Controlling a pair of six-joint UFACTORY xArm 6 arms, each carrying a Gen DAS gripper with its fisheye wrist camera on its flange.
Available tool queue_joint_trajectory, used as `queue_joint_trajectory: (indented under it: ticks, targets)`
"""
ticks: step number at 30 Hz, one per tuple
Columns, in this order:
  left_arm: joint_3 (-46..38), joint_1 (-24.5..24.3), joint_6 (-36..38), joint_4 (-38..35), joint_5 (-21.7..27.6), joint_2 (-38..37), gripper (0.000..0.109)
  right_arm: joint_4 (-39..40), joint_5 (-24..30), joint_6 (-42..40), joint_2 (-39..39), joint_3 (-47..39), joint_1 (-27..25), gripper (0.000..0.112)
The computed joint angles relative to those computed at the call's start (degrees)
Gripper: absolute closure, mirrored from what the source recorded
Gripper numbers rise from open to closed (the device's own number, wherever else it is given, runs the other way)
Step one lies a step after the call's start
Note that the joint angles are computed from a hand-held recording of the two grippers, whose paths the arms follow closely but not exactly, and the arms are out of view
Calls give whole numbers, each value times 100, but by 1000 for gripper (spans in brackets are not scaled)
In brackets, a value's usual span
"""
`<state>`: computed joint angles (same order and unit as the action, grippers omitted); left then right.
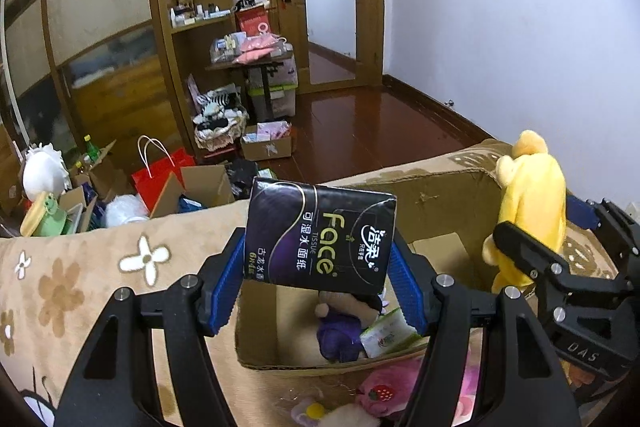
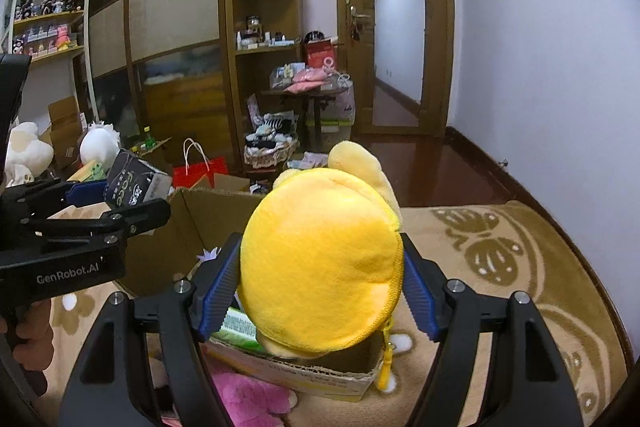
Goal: Organize soft objects
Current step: 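Lift both items over the box and release them inside, then withdraw both tools from the box toward the pink bear and white cube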
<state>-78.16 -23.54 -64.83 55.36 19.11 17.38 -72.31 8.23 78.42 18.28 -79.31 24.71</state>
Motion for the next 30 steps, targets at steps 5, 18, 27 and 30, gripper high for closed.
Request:
queue_joint_trajectory:
  ticks: [5,18,27,30]
  targets:
    - [64,-17,110,-200,26,23,30,626,-253,-468,66,79,-90,30]
    - [251,-34,-71,12,185,-142,16,943,-321,-797,-52,284,-37,14]
    - [646,14,-455,250,-31,-544,10,434,-79,-315,-355,493,78,13]
    - [815,-8,-388,161,12,-712,10,196,1,-20,-577,681,97,13]
